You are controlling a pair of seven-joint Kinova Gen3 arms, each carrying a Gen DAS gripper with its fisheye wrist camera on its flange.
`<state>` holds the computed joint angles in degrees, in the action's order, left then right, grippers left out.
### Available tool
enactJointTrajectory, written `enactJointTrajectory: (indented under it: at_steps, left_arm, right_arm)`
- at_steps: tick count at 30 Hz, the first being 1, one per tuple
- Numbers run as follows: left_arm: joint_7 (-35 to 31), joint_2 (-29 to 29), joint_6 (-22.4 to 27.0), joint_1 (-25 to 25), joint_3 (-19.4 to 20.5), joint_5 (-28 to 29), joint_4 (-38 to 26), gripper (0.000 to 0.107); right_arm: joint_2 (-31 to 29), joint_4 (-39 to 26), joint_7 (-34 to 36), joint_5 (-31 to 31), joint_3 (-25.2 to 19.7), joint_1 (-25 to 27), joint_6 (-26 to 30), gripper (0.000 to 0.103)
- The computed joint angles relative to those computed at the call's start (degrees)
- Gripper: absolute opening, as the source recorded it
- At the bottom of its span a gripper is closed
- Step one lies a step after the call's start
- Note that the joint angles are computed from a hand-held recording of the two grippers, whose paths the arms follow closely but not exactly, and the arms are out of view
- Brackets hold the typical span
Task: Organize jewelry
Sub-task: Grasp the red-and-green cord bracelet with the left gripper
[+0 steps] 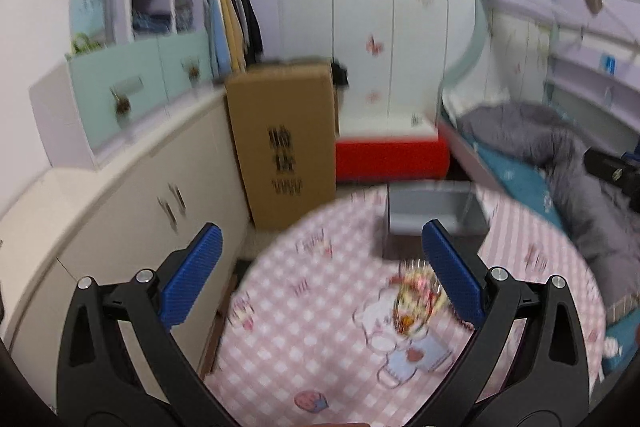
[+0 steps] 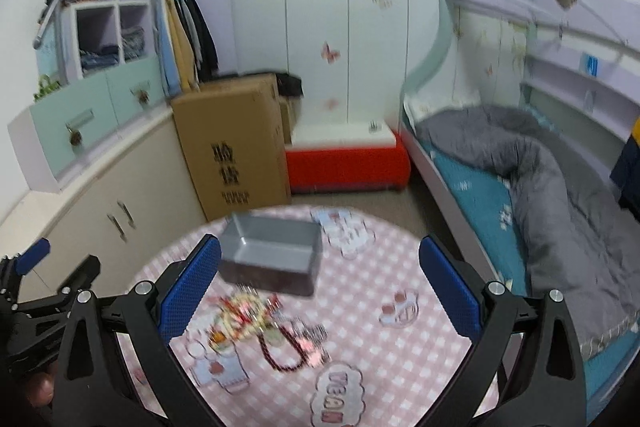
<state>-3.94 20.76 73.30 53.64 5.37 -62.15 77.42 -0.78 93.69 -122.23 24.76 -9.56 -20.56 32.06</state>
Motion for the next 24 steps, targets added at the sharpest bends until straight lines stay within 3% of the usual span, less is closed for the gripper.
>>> enactJointTrajectory:
  at_steps: [7, 12, 20, 22, 24]
  left_arm:
    - [-7.07, 4.05, -8.31, -5.37, 0.12, 9.6, 0.35, 0.098]
    - [-14.83, 7.06, -12.83, -6.45, -0.82, 14.59, -0.76, 0.098]
    - [-23.54, 11.04, -14.43, -5.92, -3.37, 20.22, -4.1, 0.098]
    - [-25.17, 11.67, -15.21, -6.2, -3.89, 21.51, -4.54, 0.096]
    - [-27.3, 11.42, -17.87, -7.55, -3.6, 23.83, -3.82, 0.082]
  right_arm:
    - [2.79, 1.48, 6.9, -8.58, 1.77, 1.09, 2.33, 0.095]
    - [4.06, 2.27, 9.57, -11.51, 2.6, 1.45, 4.11, 0.095]
    - [5.56, 3.12, 11.76, -14.1, 3.46, 2.14, 5.52, 0.095]
    - [5.86, 3.06, 12.25, -14.23, 3.49, 2.06, 5.58, 0.095]
    - [6.0, 2.99, 12.95, -14.76, 3.54, 2.13, 5.74, 0.095]
